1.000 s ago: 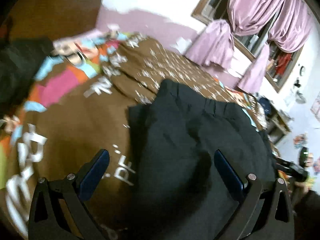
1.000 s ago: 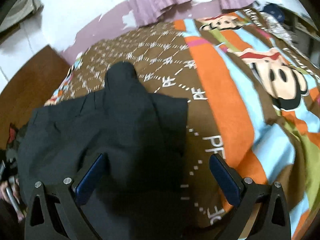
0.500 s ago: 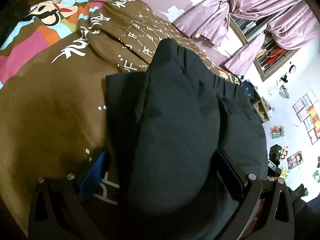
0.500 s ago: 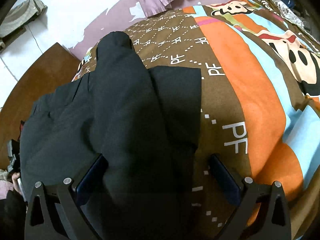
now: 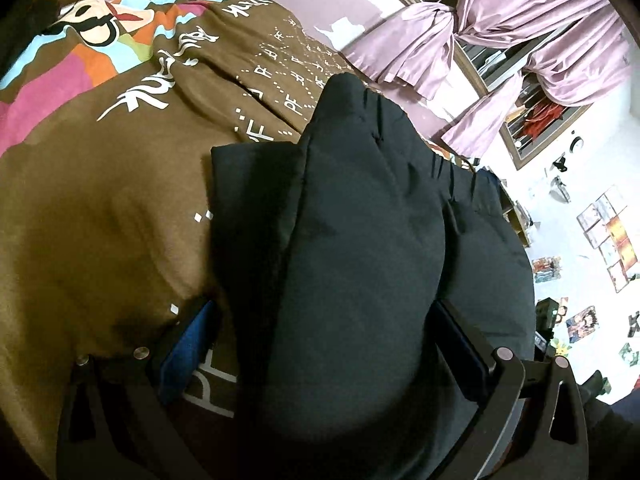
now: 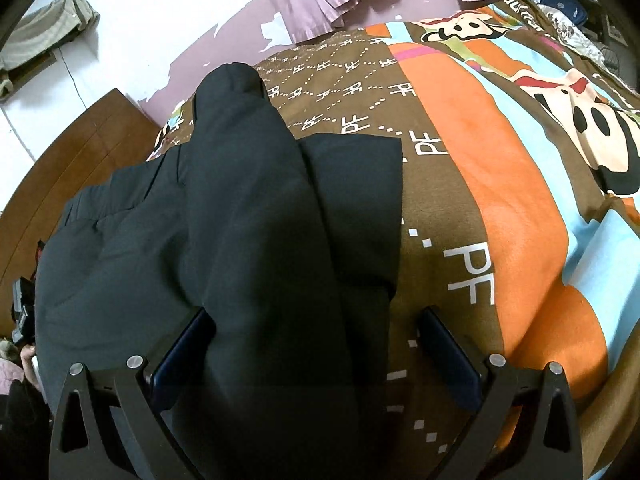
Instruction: Fold large clothes
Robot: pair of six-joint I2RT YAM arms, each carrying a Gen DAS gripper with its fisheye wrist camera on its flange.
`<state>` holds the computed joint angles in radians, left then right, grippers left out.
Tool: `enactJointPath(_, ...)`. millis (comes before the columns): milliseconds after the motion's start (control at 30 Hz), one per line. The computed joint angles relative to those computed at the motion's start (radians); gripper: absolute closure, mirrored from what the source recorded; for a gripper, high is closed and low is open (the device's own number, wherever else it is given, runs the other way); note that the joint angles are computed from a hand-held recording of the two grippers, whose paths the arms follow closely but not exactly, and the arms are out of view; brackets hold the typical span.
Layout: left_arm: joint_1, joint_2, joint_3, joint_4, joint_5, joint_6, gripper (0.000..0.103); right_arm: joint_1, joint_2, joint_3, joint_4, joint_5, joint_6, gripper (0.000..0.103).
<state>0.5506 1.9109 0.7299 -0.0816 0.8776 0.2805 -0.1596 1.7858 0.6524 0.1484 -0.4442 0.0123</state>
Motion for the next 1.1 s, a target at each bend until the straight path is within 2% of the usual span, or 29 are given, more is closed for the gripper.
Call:
enactJointPath(700, -0.006, 0.004, 0.009, -0.005, -0.002, -0.003, 0.001, -0.005, 0.001, 0.011, -0.025, -0.019, 0.012, 0.0)
enactJointPath(967, -0.018, 0.007, 0.007, -0.009, -0.002, -0.006, 0.001, 0.01, -0.011, 0.017, -0.053, 0.009, 0.031, 0.0)
enactJointPath(1033, -0.017, 0.003, 0.002, -0.008, -0.001, -0.002, 0.001, 0.012, -0.019, 0.017, -0.065, 0.012, 0.042, 0.004)
enactJointPath(1100, -0.017, -0.007, -0.007, -0.011, 0.001, 0.006, 0.001, 0.01, -0.036, 0.008, -0.072, -0.002, 0.042, 0.017)
